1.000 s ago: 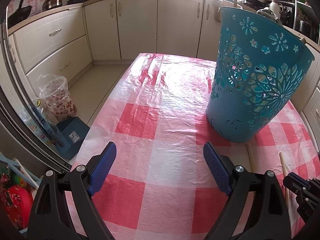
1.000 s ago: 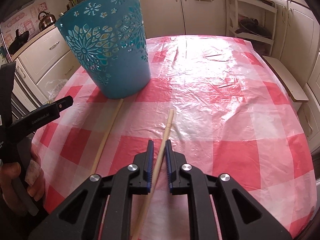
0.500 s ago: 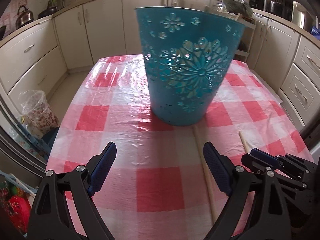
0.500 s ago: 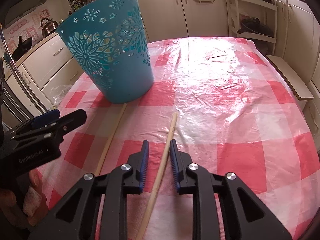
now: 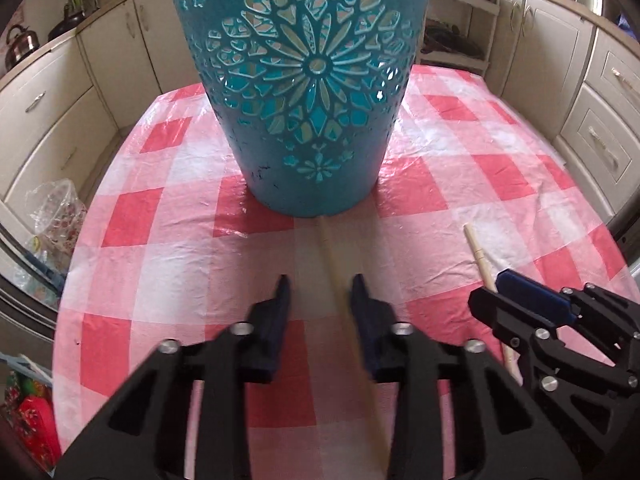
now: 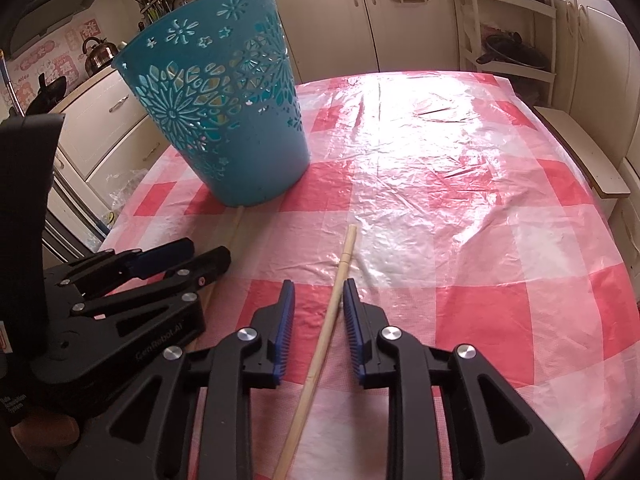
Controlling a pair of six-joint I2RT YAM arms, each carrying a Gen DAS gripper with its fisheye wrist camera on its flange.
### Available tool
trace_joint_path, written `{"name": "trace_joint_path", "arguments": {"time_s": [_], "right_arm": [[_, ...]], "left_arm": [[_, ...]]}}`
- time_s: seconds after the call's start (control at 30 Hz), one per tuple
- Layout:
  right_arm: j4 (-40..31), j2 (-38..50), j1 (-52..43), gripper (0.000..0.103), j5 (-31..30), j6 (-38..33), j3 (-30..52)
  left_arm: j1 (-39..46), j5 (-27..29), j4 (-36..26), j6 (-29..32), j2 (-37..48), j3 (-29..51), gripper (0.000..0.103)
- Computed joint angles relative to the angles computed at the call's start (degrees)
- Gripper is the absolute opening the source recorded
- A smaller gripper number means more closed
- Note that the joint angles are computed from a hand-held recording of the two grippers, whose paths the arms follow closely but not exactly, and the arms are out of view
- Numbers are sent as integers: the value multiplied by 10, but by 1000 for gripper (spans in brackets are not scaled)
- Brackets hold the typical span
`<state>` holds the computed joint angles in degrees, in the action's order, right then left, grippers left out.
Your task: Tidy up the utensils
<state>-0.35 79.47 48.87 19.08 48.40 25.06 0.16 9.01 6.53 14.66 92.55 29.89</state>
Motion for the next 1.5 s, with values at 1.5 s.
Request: {"name": "trace_joint_path", "arguments": {"time_s": [1.5], "right_arm": [[-3,1,-15,8,-2,0,-1]], "left_arm": [[71,163,33,-249,13,337,5]]}}
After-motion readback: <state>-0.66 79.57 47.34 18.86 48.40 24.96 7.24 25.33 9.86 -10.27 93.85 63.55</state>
